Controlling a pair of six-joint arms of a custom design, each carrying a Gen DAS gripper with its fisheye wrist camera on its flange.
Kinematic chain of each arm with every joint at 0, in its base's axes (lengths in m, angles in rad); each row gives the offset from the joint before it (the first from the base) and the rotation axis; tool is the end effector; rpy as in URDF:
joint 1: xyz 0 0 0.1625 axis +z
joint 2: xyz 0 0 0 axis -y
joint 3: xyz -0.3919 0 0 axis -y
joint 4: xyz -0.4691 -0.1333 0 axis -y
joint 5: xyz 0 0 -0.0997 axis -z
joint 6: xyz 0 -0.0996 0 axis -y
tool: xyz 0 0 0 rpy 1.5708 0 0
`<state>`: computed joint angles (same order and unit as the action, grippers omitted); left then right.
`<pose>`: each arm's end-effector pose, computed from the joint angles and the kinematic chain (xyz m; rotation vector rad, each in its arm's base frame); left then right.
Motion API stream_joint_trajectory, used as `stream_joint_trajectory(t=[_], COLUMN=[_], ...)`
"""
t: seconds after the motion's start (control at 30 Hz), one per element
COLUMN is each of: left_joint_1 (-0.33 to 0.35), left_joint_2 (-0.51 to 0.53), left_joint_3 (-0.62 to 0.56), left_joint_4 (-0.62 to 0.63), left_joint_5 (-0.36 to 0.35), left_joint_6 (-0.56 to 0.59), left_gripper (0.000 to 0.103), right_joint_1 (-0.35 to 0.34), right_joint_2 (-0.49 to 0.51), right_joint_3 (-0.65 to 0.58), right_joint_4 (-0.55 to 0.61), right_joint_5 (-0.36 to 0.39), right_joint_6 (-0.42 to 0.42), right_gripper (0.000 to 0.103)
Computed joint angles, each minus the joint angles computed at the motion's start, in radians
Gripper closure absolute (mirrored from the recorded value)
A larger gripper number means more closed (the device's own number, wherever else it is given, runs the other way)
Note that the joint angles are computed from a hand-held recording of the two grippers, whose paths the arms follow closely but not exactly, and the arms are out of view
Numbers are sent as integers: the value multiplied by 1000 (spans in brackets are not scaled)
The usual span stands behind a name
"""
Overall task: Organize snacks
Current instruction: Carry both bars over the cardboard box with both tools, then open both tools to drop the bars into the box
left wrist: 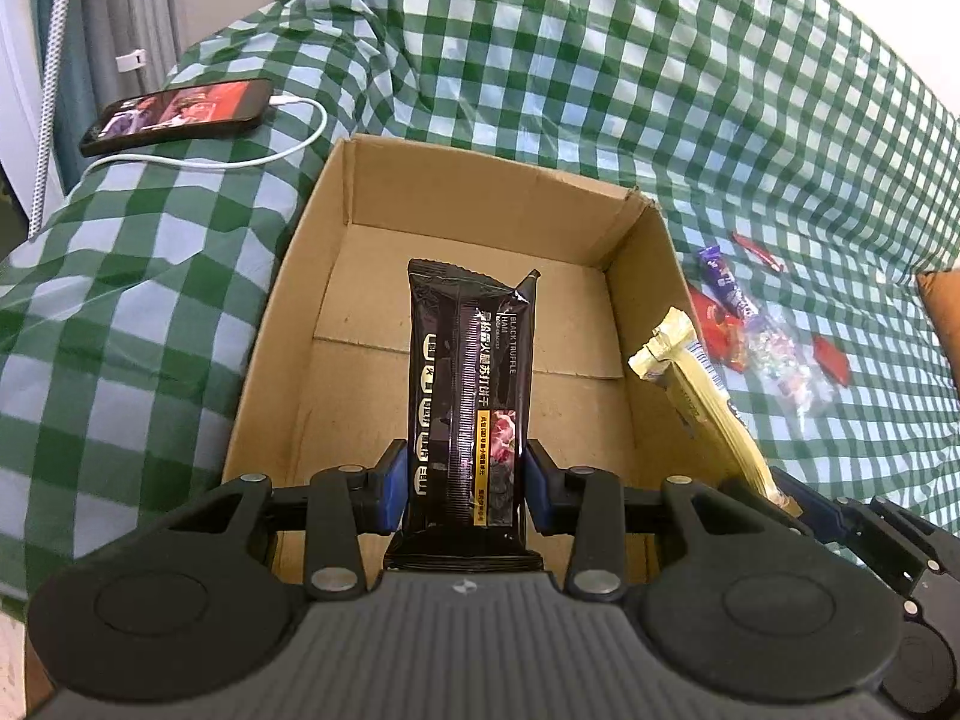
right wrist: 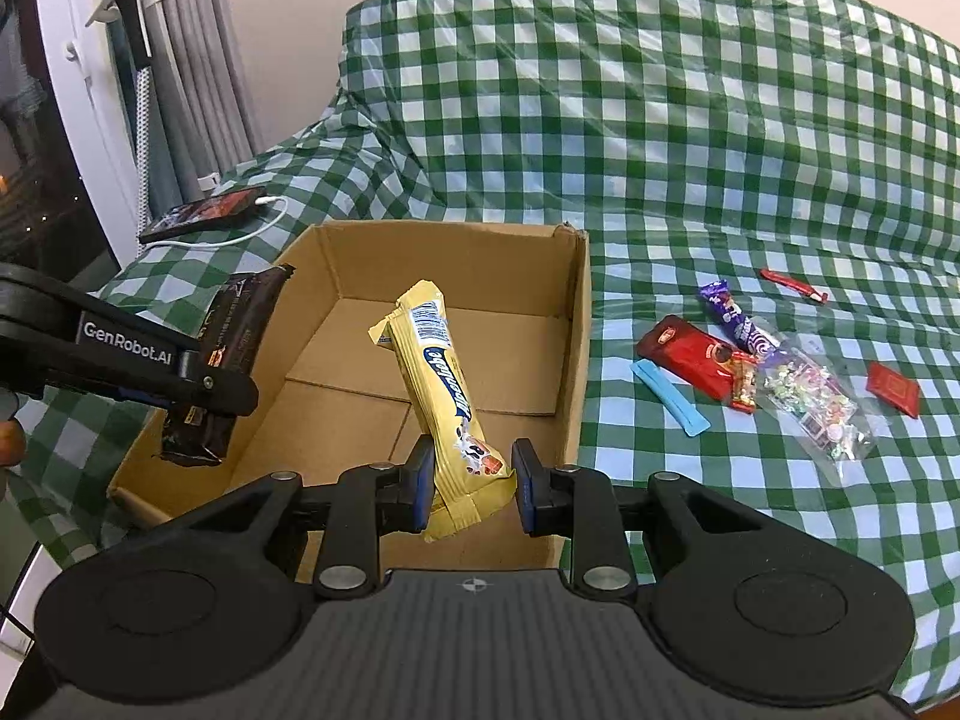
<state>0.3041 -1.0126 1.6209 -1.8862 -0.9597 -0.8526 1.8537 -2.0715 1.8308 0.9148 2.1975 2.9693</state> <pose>-0.5769 -0.3807 0.1199 0.6394 2.4678 -0.5168 0.1468 -0.2367 0.4899 0.1718 -2.3505 1.1601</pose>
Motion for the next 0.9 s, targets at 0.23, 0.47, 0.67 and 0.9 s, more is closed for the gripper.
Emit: stream_joint_trajectory(t=[0.23,0.47,0.67,0.9], left_joint_1=[29,59,74,63], left_joint_2=[61,106,139,164], left_joint_3=[-47,-85,-109,-94], left_joint_4=[19,31,45,21], left_joint_5=[9,26,62,200], left_joint_6=[31,65,85,147], left_gripper=[59,59,59,0], right_joint_1=[-77,-117,-137,-131], right_joint_2=[26,67,103,137], right_joint_3=[-7,-18,-26,-32], right_joint_4=[-19,-44,-67,-135], right_joint_5=[-54,-83,-89,-36], right_joint_6=[-24,-29,-32,-28], right_gripper=[74,74,74,28])
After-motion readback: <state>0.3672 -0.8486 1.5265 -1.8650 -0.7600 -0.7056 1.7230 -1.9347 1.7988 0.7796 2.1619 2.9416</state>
